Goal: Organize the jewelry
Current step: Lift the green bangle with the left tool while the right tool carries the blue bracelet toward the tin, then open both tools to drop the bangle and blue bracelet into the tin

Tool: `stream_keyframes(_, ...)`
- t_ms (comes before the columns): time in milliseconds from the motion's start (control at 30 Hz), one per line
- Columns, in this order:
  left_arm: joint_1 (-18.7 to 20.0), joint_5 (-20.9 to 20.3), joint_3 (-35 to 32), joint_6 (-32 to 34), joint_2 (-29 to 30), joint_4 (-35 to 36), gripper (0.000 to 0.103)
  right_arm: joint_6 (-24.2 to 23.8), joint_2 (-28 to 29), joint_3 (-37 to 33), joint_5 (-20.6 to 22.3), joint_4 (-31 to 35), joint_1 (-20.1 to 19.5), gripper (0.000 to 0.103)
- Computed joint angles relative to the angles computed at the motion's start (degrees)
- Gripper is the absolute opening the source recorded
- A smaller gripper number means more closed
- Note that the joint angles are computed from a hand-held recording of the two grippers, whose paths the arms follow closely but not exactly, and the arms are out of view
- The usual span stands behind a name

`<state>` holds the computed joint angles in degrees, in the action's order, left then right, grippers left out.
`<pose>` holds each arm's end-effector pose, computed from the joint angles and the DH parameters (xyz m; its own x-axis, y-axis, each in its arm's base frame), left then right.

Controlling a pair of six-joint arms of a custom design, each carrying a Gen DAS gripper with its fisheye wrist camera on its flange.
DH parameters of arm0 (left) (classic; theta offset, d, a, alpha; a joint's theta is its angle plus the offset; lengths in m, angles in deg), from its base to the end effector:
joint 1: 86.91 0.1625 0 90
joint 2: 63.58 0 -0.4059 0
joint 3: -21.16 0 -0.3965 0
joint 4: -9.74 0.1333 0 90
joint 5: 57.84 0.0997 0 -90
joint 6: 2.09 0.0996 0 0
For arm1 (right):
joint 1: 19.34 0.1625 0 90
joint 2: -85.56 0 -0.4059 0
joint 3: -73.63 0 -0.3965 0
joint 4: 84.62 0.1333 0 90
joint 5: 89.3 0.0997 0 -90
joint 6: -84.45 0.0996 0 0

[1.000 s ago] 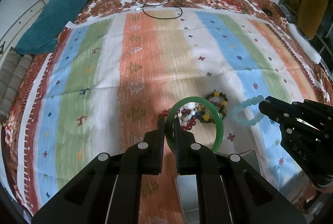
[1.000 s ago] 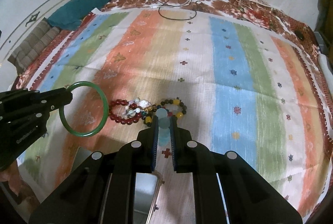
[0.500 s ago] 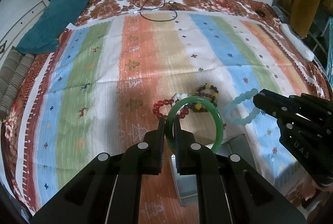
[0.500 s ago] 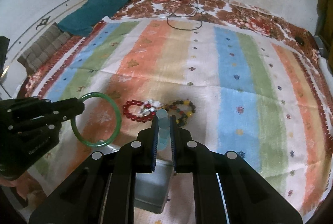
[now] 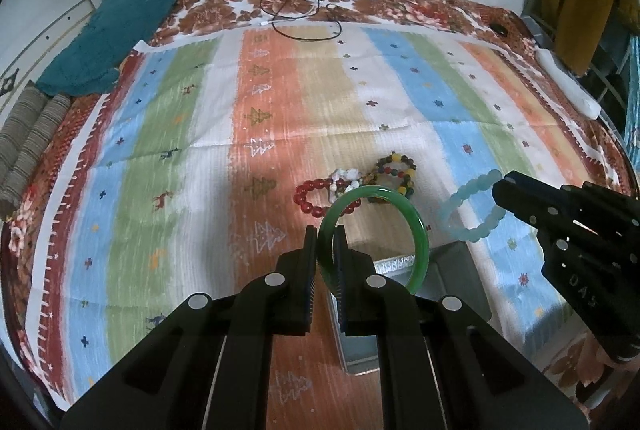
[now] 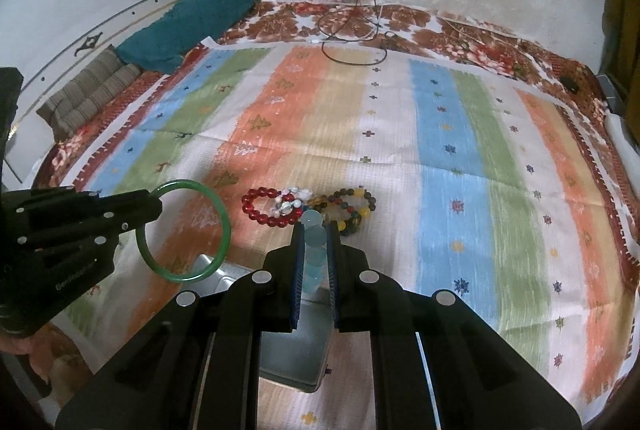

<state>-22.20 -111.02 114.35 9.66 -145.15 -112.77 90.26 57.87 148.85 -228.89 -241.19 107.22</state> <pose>-0.0688 -0.5973 0.4452 -0.7167 0.3177 -0.6208 0.5567 0.7967 -0.2351 0.4884 -0.5621 0.0301 -0.7222 -0.1088 0.6830 -0.4925 0.7743 -0.3974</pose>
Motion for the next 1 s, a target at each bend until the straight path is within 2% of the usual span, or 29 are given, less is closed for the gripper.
stream_keyframes(500,-1.09,0.63,4.25,0.45,-3.6,-0.65,0.008,0.41,-2.13,5.23,0.47,-3.71,1.65,0.012)
stream_keyframes(833,-1.5,0.83,5.52,0.05,-4.33,-0.04,0.008,1.13,-3.16,7.13,2.45,-3.08,2.09,0.012)
stream_keyframes(900,-1.2,0.58,4.55,-1.37,-3.8,2.58,0.01,2.65,-3.3,7.05,2.26,-1.61,2.03,0.012)
stream_keyframes(967,-1.18,1.31,4.39,-2.26,-3.54,3.14,0.031,3.82,-3.37,6.82,1.82,-0.36,1.86,0.013)
stream_keyframes(1000,-1.19,1.61,4.52,-2.04,-3.6,2.7,0.032,4.52,-3.42,6.65,1.38,0.46,1.77,0.017)
